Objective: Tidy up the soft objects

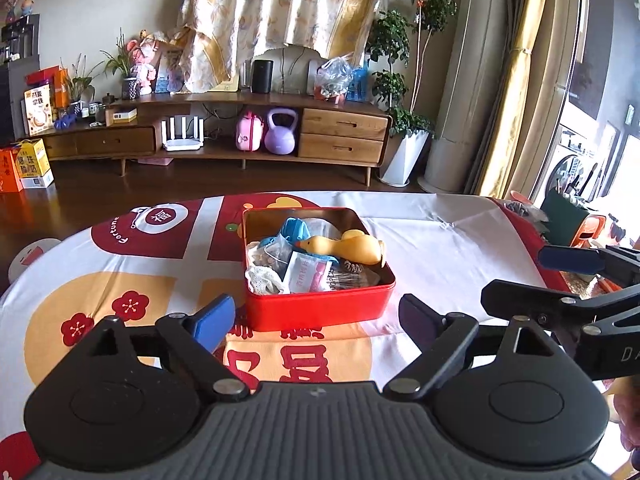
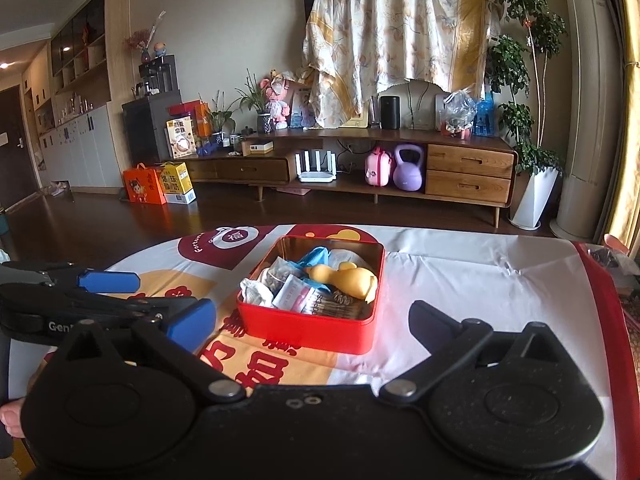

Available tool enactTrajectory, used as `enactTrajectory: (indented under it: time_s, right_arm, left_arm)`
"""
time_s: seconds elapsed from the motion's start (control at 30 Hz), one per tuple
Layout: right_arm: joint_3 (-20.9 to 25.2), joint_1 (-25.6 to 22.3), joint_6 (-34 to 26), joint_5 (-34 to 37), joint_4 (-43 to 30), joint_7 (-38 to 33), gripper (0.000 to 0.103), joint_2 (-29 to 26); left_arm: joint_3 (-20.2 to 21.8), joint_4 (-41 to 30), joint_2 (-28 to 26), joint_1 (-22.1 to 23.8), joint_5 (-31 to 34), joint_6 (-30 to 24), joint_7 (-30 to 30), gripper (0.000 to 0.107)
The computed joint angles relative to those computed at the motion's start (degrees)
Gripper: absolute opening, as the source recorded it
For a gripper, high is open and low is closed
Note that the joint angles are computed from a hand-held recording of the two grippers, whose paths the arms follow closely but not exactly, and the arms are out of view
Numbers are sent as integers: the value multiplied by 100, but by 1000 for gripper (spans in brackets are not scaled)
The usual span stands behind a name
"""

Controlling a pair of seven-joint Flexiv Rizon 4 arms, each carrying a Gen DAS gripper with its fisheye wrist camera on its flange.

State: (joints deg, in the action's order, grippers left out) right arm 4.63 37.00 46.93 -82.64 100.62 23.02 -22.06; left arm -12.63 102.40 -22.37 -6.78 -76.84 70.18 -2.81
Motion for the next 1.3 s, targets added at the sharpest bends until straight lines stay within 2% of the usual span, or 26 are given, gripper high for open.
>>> enactTrajectory:
  time_s: [0.1,0.27,0.4,0.7,1.3]
  right_arm:
    - [19,38,-71,-53,59,152,103,32]
    - [47,71,-186,-93,103,341,103,42]
    - [68,59,-221,-75,128,378,103,54]
    - [92,72,-256,-88,153,450,103,66]
    - [98,71,-267,-86,175,531,103,73]
  left_arm:
    - [26,80,49,-52,-24,193,6,90]
    - [88,213,182,56,-54,-145,-128,91]
    - [103,335,318,22,-505,-210,232,103]
    - [281,376,416,-262,-960,-59,614,103]
    - [377,404,476,-348,-1026,-58,721,103]
